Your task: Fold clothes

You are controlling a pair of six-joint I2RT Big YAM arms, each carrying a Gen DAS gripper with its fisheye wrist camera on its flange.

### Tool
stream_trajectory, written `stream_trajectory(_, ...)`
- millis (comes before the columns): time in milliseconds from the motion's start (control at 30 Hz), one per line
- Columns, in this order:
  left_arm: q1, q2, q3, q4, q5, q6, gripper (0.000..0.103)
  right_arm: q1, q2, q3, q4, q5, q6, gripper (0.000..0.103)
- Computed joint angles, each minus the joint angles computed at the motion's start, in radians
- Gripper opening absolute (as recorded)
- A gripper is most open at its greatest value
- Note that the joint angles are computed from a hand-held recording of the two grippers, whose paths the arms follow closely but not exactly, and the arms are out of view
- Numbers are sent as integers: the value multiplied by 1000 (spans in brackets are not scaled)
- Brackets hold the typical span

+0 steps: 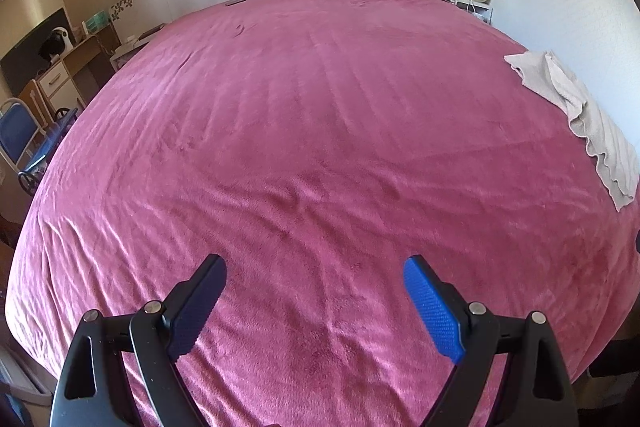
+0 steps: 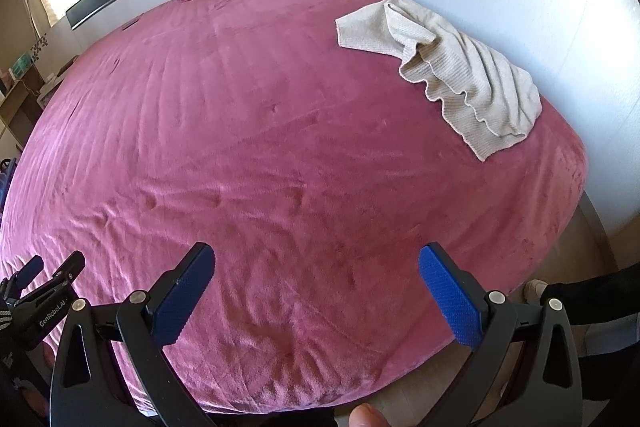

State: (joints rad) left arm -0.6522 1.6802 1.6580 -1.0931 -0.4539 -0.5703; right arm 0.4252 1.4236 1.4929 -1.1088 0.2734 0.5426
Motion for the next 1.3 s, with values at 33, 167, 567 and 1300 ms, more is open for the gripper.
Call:
stream_trajectory(33,-1,1,1,-1,0,1,92,-1,-1,-1,0,-1,2,103)
stream_trajectory(167,-4,5,8,-7,-3,5,92,-5,-6,-8,2,-2,7,103)
stream_trajectory(567,-10,17,21,-18,-7,12,92,-16,-13,-20,5,-9,9,103)
stream_trajectory(1300,-14,28,10,-26,-1,0,92,-26,-13,-41,14,-22,11,103)
